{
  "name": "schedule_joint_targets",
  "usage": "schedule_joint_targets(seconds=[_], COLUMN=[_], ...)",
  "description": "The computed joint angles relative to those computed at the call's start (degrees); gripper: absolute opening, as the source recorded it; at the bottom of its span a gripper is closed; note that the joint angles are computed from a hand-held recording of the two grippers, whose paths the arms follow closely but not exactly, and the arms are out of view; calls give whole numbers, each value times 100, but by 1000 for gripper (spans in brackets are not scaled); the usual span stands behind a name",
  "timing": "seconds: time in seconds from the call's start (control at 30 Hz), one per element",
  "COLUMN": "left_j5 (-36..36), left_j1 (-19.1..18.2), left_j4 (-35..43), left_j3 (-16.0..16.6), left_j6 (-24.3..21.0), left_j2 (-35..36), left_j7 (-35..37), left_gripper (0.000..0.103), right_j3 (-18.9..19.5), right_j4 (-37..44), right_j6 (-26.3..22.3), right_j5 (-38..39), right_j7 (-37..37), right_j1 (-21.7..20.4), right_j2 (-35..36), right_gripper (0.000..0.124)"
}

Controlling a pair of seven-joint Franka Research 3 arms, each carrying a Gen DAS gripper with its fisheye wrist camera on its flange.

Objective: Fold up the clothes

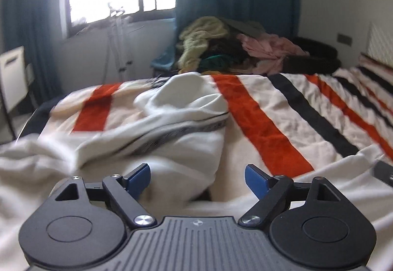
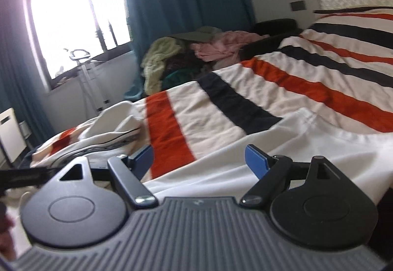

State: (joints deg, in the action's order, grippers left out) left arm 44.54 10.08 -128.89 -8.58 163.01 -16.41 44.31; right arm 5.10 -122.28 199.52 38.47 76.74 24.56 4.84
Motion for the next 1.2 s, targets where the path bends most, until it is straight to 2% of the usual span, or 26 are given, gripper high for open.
schedule_joint_targets(seconds=[0.1, 0.17, 0.23, 0.3, 0.4, 0.47, 0.5, 0.53, 0.57, 0.6, 0.63, 0.67, 0.7, 0.77, 0.8, 0.87, 0.97, 1.1, 1.13, 1.2], left_j5=[792, 1524, 1743, 1687, 1128, 623, 373, 234, 28, -184, -399, -556, -709, -865, -982, -1179, -2095, -4085, -5075, -6931], left_j1=[93, -45, -245, -430, -579, -875, -861, -774, -717, -657, -596, -566, -539, -537, -499, -406, 97, 1098, 1530, 2112], left_j4=[984, 1771, 2560, 3408, 4664, 5665, 6108, 6351, 6457, 6560, 6669, 6689, 6702, 6638, 6518, 5884, 4855, 3682, 3441, 3160], left_j3=[-156, -154, -44, 76, 76, 366, 329, 249, 216, 172, 121, 90, 58, 76, 43, 32, -439, -1546, -2044, -2688], left_j6=[-66, -364, -602, -857, -1688, -2181, -2383, -2327, -2221, -2129, -2047, -1980, -1920, -1860, -1775, -1330, -597, 42, 143, 115], left_j2=[1081, 1846, 2601, 3363, 4350, 5074, 5368, 5550, 5634, 5714, 5799, 5810, 5814, 5724, 5612, 5106, 4212, 3051, 2778, 2283], left_j7=[-63, -273, -112, 258, 973, 1496, 1655, 1725, 1886, 2064, 2250, 2431, 2615, 3030, 3257, 3395, 4092, 6033, 6953, 8611], left_gripper=[94, 94, 94, 94, 94, 94, 93, 90, 82, 66, 58, 41, 18, 8, 7, 7, 7, 6, 6, 7], right_j3=[-256, -367, -346, -264, -214, -171, -174, -114, -28, -27, 7, 80, 141, 235, 277, 368, 233, -229, -346, -516], right_j4=[408, 688, 917, 1075, 1392, 1559, 1640, 1686, 1710, 1737, 1731, 1706, 1670, 1586, 1546, 1427, 1314, 1207, 1159, 1015], right_j6=[197, 293, 379, 496, 518, 477, 396, 292, 196, 122, 108, 120, 146, 212, 244, 319, 302, 136, 78, 125], right_j5=[871, 1215, 1212, 1023, 742, 534, 467, 332, 176, 105, 10, -117, -253, -529, -661, -905, -973, -569, -420, -144], right_j7=[-816, -1138, -1161, -995, -765, -573, -496, -349, -162, -20, 134, 307, 456, 725, 855, 1130, 1320, 1152, 1070, 912], right_j1=[361, 495, 467, 377, 299, 233, 218, 132, 15, -10, -58, -141, -213, -334, -390, -511, -421, 42, 166, 379], right_j2=[357, 617, 885, 1132, 1538, 1751, 1833, 1888, 1929, 1964, 1983, 1995, 1992, 1969, 1958, 1900, 1790, 1583, 1496, 1307], right_gripper=[83, 83, 83, 83, 83, 83, 83, 83, 83, 83, 82, 82, 82, 82, 82, 82, 82, 82, 82, 82])
